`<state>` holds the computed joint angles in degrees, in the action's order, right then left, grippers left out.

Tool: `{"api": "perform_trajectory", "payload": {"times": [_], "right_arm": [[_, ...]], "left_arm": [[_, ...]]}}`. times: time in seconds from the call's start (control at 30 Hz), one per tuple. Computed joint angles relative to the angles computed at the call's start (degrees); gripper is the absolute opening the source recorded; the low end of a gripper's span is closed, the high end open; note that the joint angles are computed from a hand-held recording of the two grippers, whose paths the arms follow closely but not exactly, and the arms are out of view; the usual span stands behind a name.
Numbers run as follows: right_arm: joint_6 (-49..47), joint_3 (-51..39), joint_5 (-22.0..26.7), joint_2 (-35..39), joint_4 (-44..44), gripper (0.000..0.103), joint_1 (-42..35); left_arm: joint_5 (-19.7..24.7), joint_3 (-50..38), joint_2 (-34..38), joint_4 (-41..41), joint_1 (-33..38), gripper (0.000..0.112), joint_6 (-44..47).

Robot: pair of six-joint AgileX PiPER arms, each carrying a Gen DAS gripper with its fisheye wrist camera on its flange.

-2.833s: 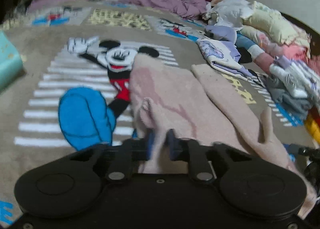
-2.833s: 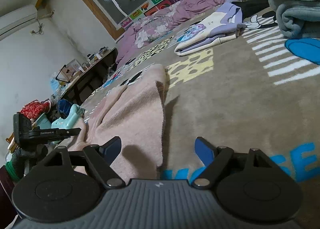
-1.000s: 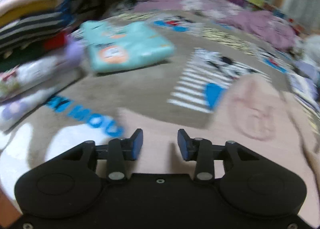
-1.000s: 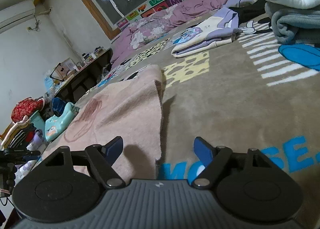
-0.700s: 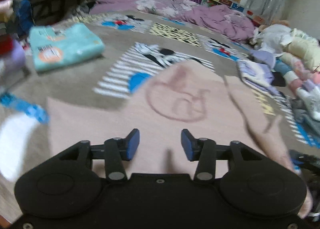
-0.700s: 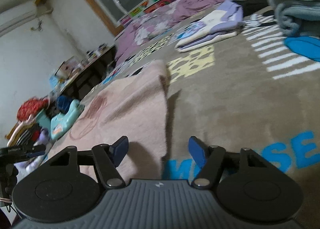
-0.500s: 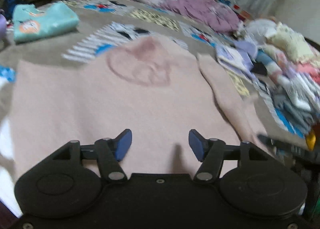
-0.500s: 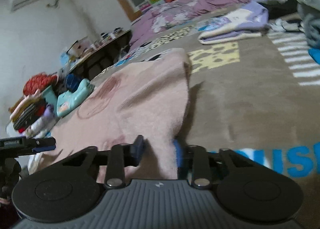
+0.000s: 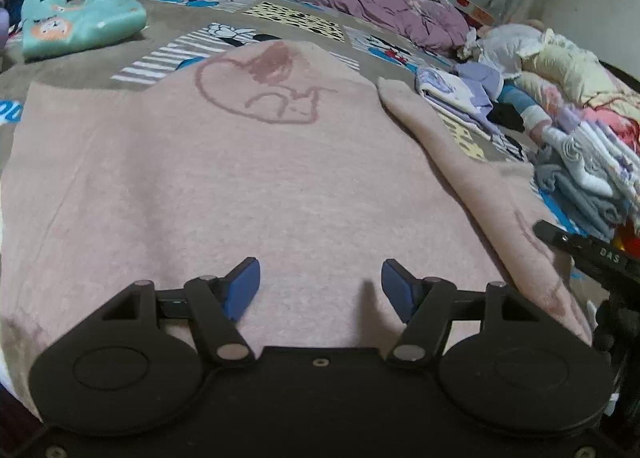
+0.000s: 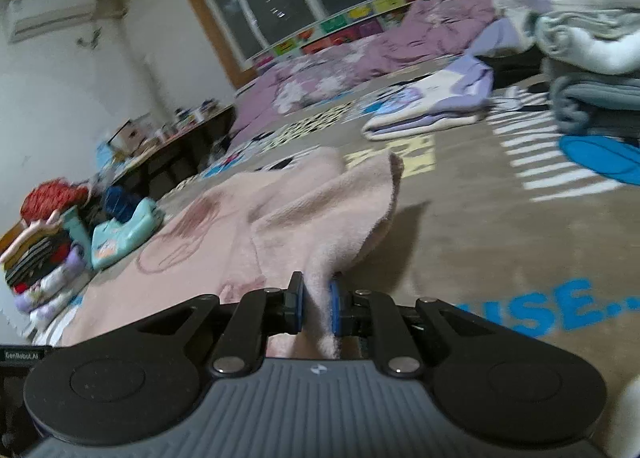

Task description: Fold clothes

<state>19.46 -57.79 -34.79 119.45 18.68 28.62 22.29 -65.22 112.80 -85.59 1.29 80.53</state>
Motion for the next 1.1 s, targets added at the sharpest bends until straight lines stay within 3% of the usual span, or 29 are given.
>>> {"api": "perform_trajectory", "payload": {"times": [0.47, 1.0, 1.1], "right_arm": [[-7.3, 9.3, -5.4, -5.2, 16.1, 0.015, 2.1], [-18.2, 15.2, -5.3, -8.9, 34.8, 0.012, 4.2], [-15.1, 17.3, -6.0, -9.8, 36.1, 0.016, 3.5]], "left_arm": [[1.9, 0.1, -0.3, 1.2, 1.1, 0.068, -2.8], [2.3, -0.6, 0.7, -0.1, 0.9, 0.072, -2.0], [2.4, -0.5, 0.6, -0.9, 0.8, 0.072, -1.0]]}}
